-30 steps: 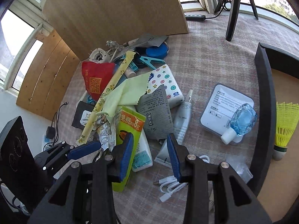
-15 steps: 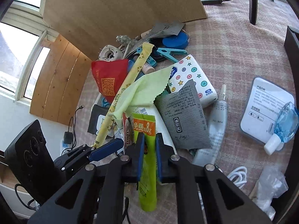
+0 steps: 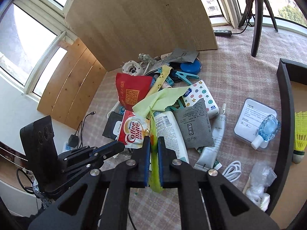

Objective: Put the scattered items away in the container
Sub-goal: 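Carry the green tube and yellow strip into the tray and release both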

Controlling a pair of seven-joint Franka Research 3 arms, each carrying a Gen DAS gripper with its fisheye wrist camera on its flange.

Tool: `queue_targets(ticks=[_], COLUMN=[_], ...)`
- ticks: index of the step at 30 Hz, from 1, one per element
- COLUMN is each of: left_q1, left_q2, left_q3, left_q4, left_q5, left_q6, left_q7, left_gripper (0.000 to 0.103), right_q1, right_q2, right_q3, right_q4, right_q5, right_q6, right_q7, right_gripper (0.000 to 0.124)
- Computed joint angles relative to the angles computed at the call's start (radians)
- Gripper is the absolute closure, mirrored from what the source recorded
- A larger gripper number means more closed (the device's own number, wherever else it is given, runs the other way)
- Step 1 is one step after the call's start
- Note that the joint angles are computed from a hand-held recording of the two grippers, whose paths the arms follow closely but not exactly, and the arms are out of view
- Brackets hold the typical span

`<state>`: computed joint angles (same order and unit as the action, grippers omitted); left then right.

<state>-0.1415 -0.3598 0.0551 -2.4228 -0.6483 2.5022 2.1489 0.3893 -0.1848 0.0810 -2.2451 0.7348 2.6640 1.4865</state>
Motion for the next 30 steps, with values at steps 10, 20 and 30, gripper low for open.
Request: queue_targets(ticks=[10,20,30], left_q1=[-0.075,-0.192,-0.251], left_q2=[-0.069,-0.027,0.07], left_q3=[-0.003,-0.079,-0.193], left_q4=[0.029,0.09,0.19], left_q5=[-0.084,-0.159,-0.155], left_q6=[-0.063,-0.136,-0.177], left_q7=[0.059,0.139,0.109], left_gripper=[0.103,0.103,0.07], right_q1=[-0.042,-0.281,-0.394], right_q2=[-0.233,-0.596,-0.641], right_q3=[-0.009,0.007,-0.014], right_q4=[-0.149,-0.353,-0.377], right_q5=[-0.097,-0.374,-0.506], right_q6=[0.029,-0.12,-0.271], right_q7=[0.094,0.363,0.43], right_gripper=[0.117,0.117,0.114])
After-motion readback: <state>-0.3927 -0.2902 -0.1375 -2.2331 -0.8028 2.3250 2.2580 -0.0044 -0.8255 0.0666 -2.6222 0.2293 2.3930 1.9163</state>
